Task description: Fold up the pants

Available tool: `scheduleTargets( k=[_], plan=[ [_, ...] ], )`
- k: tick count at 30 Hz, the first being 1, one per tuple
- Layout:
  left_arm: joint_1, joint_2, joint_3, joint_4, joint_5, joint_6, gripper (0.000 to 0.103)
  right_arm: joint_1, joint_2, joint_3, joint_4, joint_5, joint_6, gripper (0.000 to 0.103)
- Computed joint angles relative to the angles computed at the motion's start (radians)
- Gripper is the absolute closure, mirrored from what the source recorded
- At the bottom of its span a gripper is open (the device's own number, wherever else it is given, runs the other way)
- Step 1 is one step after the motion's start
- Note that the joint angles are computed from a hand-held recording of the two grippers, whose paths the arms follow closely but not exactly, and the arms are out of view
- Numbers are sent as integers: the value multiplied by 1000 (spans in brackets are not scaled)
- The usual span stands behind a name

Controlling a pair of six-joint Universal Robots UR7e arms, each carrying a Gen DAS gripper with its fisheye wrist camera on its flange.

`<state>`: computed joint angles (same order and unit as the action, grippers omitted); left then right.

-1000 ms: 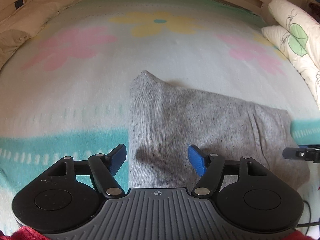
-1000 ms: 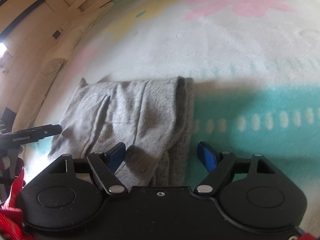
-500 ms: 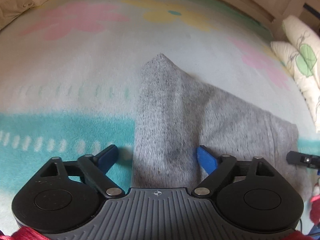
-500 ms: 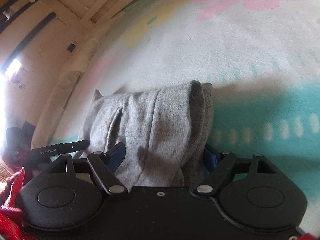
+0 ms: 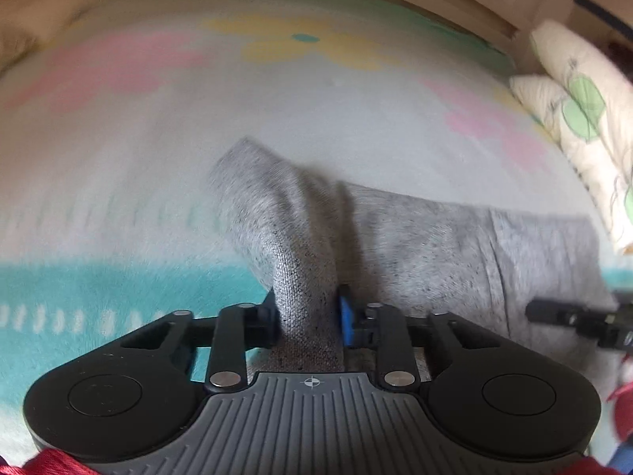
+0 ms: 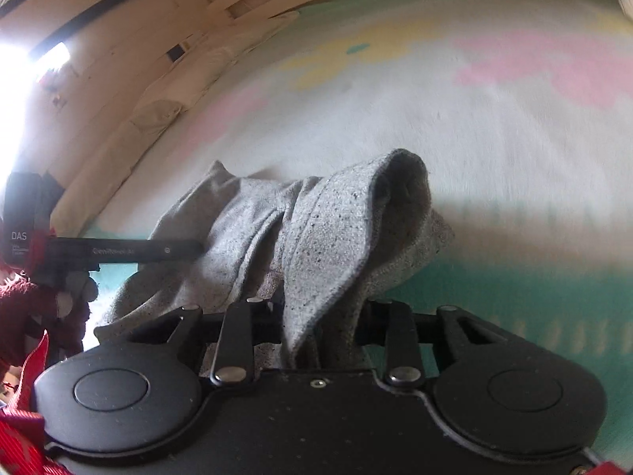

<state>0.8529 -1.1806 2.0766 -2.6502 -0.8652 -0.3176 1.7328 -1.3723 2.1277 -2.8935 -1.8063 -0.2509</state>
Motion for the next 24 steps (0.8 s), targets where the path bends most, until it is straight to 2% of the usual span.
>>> scheduleTargets(
  k=[5,9,15,20,22,24],
  plan=[
    [-26,51,-22,-79,10,17,79,32,-2,-47,5,-82,-73,65],
    [-20,145,-94,-162,-2,60,79,16,-4,-100,11,-120,-114,65],
    [-20,306,-225,-212,-8,79,79,-34,6,-167,25,-191,-192,65],
    [-26,391,-290,-206,33,41,77,-82,9,-166,4,-201,-137,63],
    [-26,405,-302,-180,56,3,74,-101,10,-156,-1,-207,-116,51],
    [-25,405,-298,-172,66,-16,72,-109,7,-154,-9,-217,-97,44]
  ],
)
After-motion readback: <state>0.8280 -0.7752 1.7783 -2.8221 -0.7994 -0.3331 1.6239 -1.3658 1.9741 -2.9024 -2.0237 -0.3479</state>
